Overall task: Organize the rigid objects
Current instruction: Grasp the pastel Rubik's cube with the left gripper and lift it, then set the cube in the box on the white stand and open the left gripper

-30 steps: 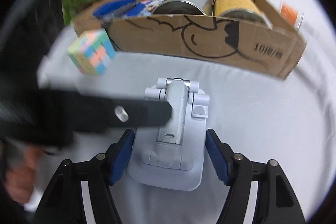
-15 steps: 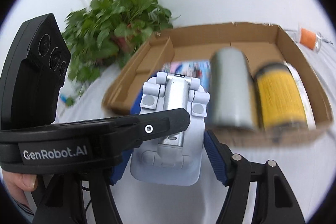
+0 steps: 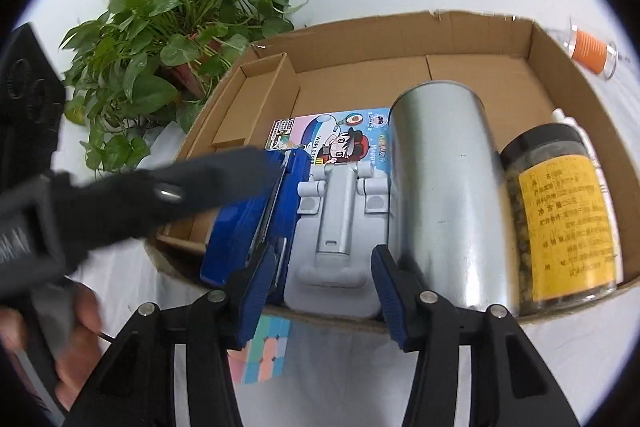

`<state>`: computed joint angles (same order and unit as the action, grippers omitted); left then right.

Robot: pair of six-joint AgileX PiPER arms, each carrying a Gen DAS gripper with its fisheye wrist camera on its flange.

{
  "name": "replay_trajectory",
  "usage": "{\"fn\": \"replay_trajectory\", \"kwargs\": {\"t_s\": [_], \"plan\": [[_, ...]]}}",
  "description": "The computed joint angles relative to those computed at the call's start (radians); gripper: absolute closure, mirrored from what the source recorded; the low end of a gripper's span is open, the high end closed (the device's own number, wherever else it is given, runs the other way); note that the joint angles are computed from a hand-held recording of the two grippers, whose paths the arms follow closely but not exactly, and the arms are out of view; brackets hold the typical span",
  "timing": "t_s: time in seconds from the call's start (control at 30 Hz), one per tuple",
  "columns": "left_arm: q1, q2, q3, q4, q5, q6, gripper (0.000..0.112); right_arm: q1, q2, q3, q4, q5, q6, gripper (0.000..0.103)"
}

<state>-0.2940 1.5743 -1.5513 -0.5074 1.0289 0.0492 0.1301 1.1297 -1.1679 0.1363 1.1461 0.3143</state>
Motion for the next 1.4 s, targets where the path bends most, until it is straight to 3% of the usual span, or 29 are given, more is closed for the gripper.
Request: {"fn": "replay_trajectory", "kwargs": {"t_s": [0.1,0.13,0.17,0.2,0.23,0.37,0.47,0.53,0.57,0.67,0.7,0.83,0.97,1.07,1.17,1.23,1.4], "plan": [[0.050,-0.155,0.142,0.037,-0.023,0.023,0.049,0.028,-0.029,-0.001,-0.007,0.003,-0.017,0.053],[0.051,-0.211,0.210,0.062,-0.038,0.029,0.049,0.040,-0.043,0.000,-0.011,0.001,-0.025,0.048],[0.056,-0.245,0.261,0.071,-0.040,0.032,0.049,0.061,-0.090,0.021,-0.009,-0.001,-0.044,0.041],[0.046,-0.261,0.312,0.080,-0.057,0.021,0.049,0.079,-0.128,0.045,-0.001,-0.004,-0.061,0.023],[0.062,-0.284,0.349,0.072,-0.047,0.033,0.049,0.105,-0.164,0.074,0.006,-0.011,-0.077,0.016],[0.113,-0.260,0.470,-0.029,-0.054,0.103,0.053,0.334,-0.247,0.223,-0.049,-0.059,-0.021,0.016],[0.118,-0.244,0.514,-0.102,-0.098,0.189,0.061,0.347,-0.237,0.312,0.007,-0.174,-0.056,0.021],[0.141,-0.243,0.513,-0.125,-0.088,0.215,0.064,0.323,-0.195,0.341,0.057,-0.224,-0.122,0.045],[0.153,-0.249,0.515,-0.133,-0.080,0.226,0.068,0.320,-0.177,0.344,0.069,-0.233,-0.140,0.047],[0.186,-0.304,0.535,-0.150,-0.062,0.249,0.082,0.298,-0.168,0.345,0.072,-0.229,-0.156,0.054],[0.191,-0.332,0.539,-0.157,-0.048,0.254,0.085,0.288,-0.172,0.342,0.074,-0.216,-0.165,0.060],[0.107,-0.431,0.506,-0.054,-0.047,0.123,0.085,0.321,-0.233,0.319,0.017,-0.172,-0.089,0.061],[0.041,-0.453,0.403,0.032,-0.030,0.011,0.083,0.385,-0.285,0.215,-0.076,-0.091,0.010,0.061],[0.011,-0.394,0.270,0.058,-0.023,-0.018,0.083,0.373,-0.290,0.124,-0.132,-0.063,0.003,0.061],[-0.009,-0.256,0.122,0.042,-0.038,-0.018,0.083,0.143,-0.220,0.030,0.001,-0.062,-0.228,0.061],[0.013,-0.131,0.004,-0.001,-0.022,-0.004,0.083,0.003,-0.131,-0.031,0.096,-0.056,-0.388,0.061],[0.054,0.169,-0.265,-0.042,0.052,0.006,0.083,-0.136,0.125,-0.161,0.181,-0.047,-0.595,0.061]]}}
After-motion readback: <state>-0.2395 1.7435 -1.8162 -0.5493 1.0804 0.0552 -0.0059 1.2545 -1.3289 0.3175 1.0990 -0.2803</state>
